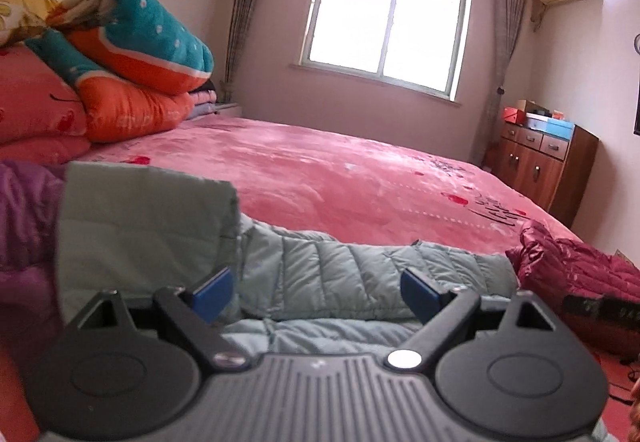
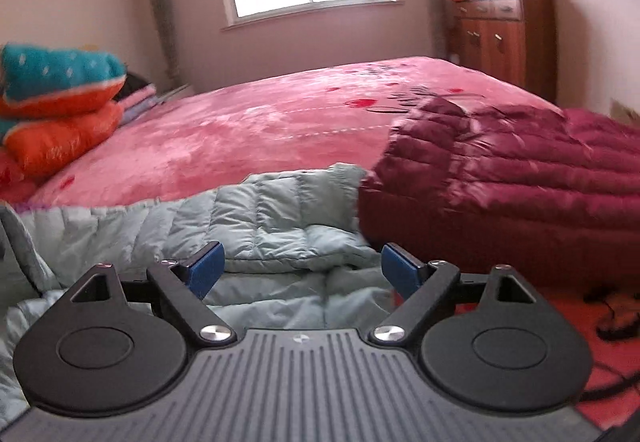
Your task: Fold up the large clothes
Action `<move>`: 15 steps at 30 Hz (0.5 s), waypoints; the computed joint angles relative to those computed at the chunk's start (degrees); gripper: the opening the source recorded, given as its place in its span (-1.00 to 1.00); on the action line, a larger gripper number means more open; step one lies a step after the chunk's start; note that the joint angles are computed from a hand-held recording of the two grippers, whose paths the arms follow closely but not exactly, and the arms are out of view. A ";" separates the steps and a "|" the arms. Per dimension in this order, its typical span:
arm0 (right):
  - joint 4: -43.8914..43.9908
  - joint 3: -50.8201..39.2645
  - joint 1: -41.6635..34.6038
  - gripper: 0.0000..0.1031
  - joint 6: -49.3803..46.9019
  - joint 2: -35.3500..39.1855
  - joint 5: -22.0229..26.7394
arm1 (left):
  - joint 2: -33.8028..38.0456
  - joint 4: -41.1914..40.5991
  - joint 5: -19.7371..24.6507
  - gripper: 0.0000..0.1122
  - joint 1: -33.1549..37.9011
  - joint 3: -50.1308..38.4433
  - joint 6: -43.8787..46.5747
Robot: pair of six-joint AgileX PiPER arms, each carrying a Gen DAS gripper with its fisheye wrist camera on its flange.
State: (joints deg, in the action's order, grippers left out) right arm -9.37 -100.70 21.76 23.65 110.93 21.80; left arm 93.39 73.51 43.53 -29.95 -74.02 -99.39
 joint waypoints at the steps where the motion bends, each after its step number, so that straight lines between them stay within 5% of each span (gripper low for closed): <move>1: 0.56 1.26 -0.23 1.00 0.69 -1.24 -0.24 | -0.81 0.07 0.88 0.62 -0.52 0.57 -0.01; 10: -13.50 11.47 2.61 1.00 16.00 -13.34 2.50 | -6.74 1.64 9.18 0.62 -4.23 6.13 -4.88; 15: -9.71 16.51 2.40 1.00 13.52 -18.07 0.41 | -6.43 1.95 13.33 0.62 -4.73 6.35 -6.03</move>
